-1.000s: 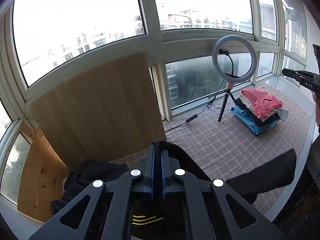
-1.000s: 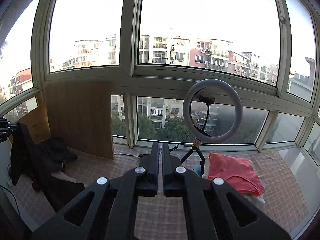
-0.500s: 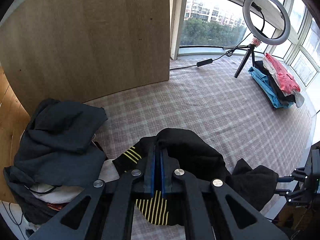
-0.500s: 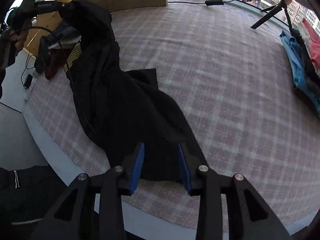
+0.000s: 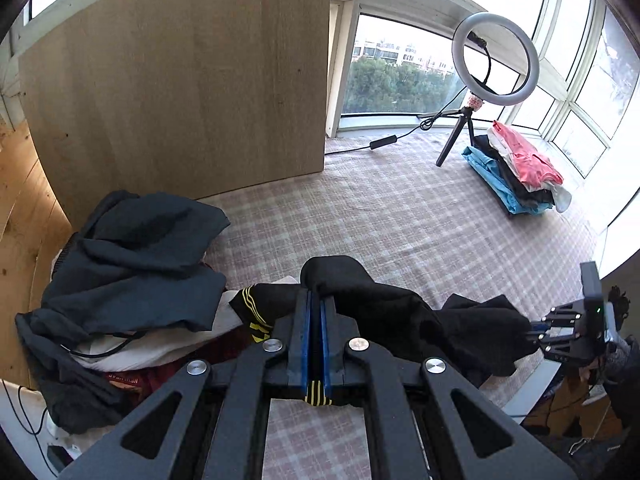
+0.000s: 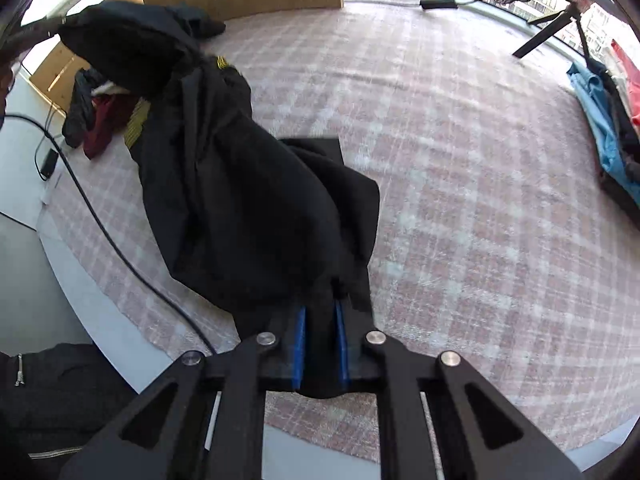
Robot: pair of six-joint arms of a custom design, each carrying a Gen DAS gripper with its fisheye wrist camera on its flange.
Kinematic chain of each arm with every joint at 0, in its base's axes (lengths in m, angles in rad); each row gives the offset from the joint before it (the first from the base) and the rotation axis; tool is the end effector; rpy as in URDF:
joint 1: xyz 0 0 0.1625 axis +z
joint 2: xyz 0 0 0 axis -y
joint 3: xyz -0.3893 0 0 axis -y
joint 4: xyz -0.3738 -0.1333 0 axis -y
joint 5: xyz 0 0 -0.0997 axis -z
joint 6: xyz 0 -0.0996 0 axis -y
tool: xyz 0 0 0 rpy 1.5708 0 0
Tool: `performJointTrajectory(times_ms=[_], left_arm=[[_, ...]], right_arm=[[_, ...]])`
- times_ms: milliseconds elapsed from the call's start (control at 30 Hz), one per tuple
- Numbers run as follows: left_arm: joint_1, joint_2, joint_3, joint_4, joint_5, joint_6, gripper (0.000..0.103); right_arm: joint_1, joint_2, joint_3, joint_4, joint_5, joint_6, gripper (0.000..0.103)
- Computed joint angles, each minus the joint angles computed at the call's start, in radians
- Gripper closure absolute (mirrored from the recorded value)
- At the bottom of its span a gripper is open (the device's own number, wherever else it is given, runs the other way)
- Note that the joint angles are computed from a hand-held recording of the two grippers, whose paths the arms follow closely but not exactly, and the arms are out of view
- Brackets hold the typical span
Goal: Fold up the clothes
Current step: 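Lift the trousers with both tools and shake them out in the air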
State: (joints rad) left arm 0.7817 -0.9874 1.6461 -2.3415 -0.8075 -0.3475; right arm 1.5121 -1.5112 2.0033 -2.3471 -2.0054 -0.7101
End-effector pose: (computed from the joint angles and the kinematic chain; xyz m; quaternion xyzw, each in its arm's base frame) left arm -0.2956 -0.5783 0.1982 0.1826 0.9087 -0.2439 0.2855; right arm 0.0634 -0.4782 0.3157 0.2804 -0.9256 0.0482 0.2497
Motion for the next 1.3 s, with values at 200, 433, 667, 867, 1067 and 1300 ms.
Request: performJointTrajectory(times_ms=[200,433,667,867,1067,1300], left_arm=[[0.003,0.096,-0.247,0.052,0.028,0.080,0.100],[-0.065,0.140,-0.396,-0.008,0.117,0.230,0.100],[-0.111,0.053,-0.262,0.064,0.062,0.188,0.100],[-0.082,0.129,-0.375,0.132,0.037,0.175,0.100],[-0.026,0.300,-0.667,0.227,0.082,0.180,0.100],[-0.107,0.254,-0.652,0.072,0.159,0.336,0.100]], right_arm=[[0.142,0.081,-0.286,-0.017,0.010,0.054,0.094],[0.264,0.256,-0.626,-0.102,-0.058,0.030,0.098],[0.243,0.151,-0.566,-0.125,-0.001,0.047,0.098],[0.238,0.174,-0.570,-0.128,-0.029,0.037,0.098],[0.243,0.347,-0.757,-0.112,-0.101,0.040,0.098],[0.330,0.371,-0.890,-0.151,-0.082,-0.001,0.098]])
